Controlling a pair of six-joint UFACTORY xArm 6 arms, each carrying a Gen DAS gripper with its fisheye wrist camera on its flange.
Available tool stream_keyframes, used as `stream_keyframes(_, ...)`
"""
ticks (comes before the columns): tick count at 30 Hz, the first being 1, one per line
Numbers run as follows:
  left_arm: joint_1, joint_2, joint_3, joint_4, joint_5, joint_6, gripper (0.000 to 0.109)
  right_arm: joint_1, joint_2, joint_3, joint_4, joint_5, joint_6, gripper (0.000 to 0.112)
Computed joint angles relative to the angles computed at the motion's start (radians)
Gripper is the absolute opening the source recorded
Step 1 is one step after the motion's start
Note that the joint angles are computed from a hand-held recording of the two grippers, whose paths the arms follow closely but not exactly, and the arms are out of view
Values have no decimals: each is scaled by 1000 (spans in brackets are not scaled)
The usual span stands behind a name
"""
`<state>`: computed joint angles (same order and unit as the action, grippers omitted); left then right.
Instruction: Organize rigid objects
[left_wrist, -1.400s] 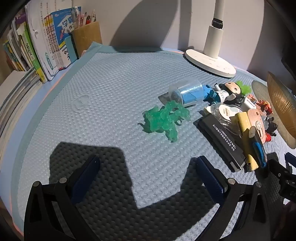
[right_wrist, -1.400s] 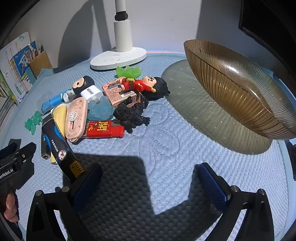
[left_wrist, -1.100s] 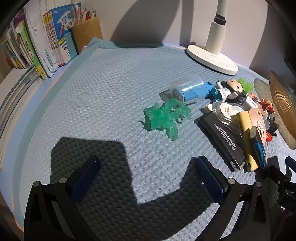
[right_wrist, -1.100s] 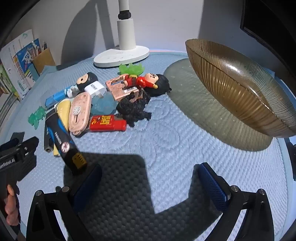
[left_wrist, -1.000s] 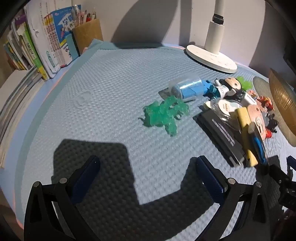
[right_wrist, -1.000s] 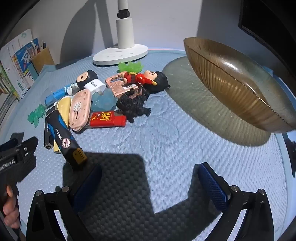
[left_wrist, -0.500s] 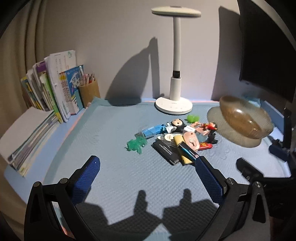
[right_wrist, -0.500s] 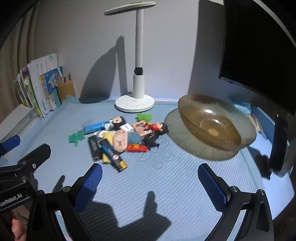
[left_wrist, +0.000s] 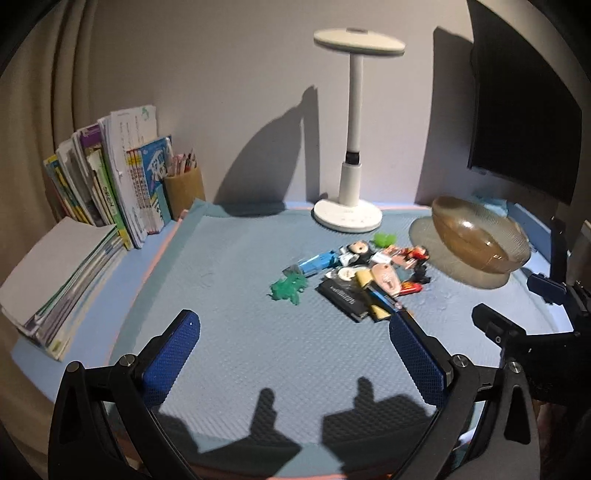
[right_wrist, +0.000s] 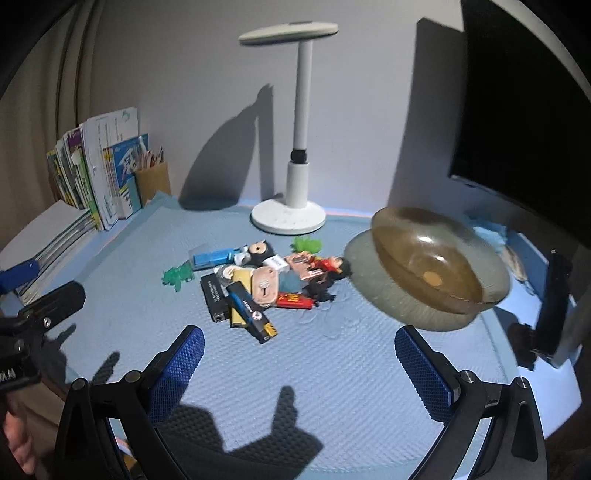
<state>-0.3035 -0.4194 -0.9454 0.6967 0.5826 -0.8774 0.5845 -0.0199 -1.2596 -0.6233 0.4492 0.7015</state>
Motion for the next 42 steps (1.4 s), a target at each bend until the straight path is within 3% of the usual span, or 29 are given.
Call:
stream_keyframes(5, 59, 104, -65, -136, -40, 149, 102, -23, 84, -61, 160, -29, -152, 103)
stream_keyframes(8, 78, 170, -109, -144, -54, 185, 102, -35, 142, -121, 240, -18, -233, 102)
stream_keyframes(13, 114, 264, -162, -289, -90, 368, 102, -39, 247, -239, 404, 51, -398, 80)
stream_keyframes(15, 129, 309, -198, -308, -69, 415, 100, -42, 282, -278, 501, 78, -479, 73)
stream_keyframes(18, 146, 368, -253, -347, -34, 484, 94, -43, 321, -324, 531, 104, -515, 65)
stream_keyframes(24, 160, 438, -304, -510, -24, 615, 94, -41, 388, -408, 576, 158, -586, 64)
stream_keyframes(28, 171, 485, -343, -532, 9, 642, 94, -46, 445, -474, 633, 226, -635, 64)
stream_keyframes(35, 194, 568, -411, -606, 50, 708, 94, -52, 501, -536, 682, 264, -684, 64)
stream_keyframes(39, 201, 593, -431, -662, 51, 747, 90, -55, 515, -552, 703, 261, -721, 64)
stream_keyframes(42, 194, 605, -449, -687, 50, 782, 79, -57, 535, -582, 763, 277, -766, 62)
